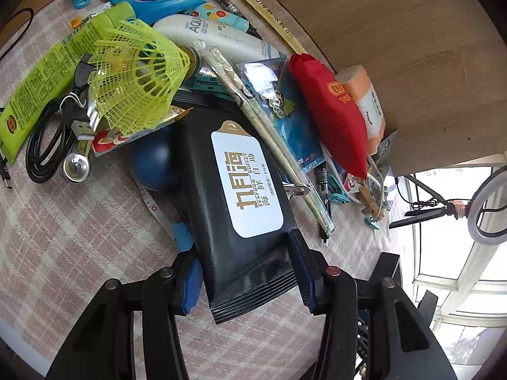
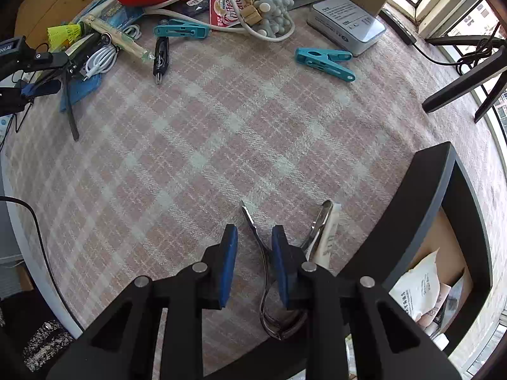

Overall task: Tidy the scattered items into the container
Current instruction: 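Grasp the metal clip with the right gripper while the left gripper grasps the black wet-wipe pack, then carry clip and black pack over the tray and open both grippers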

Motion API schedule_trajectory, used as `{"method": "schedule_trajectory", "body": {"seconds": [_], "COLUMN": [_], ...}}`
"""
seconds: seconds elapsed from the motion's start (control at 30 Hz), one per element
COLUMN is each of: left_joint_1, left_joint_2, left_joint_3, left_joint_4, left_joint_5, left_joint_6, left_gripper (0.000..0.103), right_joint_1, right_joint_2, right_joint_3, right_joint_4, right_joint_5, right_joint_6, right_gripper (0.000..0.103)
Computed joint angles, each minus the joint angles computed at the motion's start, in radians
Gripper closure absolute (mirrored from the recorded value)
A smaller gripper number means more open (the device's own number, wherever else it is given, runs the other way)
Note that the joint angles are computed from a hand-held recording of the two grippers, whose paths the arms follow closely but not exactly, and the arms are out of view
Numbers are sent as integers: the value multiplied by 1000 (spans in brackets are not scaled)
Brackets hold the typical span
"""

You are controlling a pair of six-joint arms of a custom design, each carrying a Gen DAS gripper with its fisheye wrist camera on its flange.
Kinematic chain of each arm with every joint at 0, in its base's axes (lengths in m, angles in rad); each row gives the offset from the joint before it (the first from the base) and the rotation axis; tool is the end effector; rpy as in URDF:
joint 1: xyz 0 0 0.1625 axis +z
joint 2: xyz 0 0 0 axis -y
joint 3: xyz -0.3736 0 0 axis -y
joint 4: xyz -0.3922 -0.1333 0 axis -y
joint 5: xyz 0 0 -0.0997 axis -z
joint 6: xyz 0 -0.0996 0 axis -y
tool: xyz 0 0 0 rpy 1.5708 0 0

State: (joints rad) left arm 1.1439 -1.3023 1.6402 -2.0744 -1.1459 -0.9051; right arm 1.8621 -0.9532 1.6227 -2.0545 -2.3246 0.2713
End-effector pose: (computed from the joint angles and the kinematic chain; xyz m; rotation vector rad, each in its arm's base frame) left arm -0.0824 -0.6024 0.3196 -0.7257 2.7611 -0.5668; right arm 0.2371 -0.5641 0.1339 0.1110 -2.3676 0.0483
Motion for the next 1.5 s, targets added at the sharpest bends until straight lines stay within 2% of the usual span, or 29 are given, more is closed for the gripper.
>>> {"method": "schedule_trajectory", "body": {"seconds": [0.03, 0.27, 0.37, 0.7, 0.87, 1.03, 1.13, 1.27, 1.5], "left_joint_1": [-5, -26, -45, -120, -159, -209, -245, -284, -325], "left_joint_2": [2, -16, -47, -194, -249, -283, -288, -273, -184], "left_joint_3": [-2, 12, 31, 134, 175, 200, 202, 187, 158], "left_joint_4": [-1, -38, -32, 19, 41, 55, 54, 52, 20], "left_joint_5": [10, 56, 96, 171, 197, 214, 220, 192, 170], "left_joint_6": [6, 39, 52, 82, 66, 62, 75, 111, 194], "left_gripper": [60, 82, 91, 94, 95, 96, 97, 102, 103], "right_joint_1": [-4, -20, -21, 14, 65, 100, 120, 150, 188], "right_joint_2": [-1, -26, -51, -145, -138, -145, -159, -205, -316], "right_joint_3": [0, 25, 51, 147, 153, 162, 175, 200, 272], "right_joint_4": [5, -31, -79, -264, -305, -342, -368, -377, -355], "right_joint_5": [0, 25, 52, 102, 99, 79, 59, 24, -66], "right_joint_6": [5, 33, 48, 96, 171, 195, 212, 228, 299], "right_gripper": [87, 99, 99, 99, 100, 100, 100, 100, 100]}}
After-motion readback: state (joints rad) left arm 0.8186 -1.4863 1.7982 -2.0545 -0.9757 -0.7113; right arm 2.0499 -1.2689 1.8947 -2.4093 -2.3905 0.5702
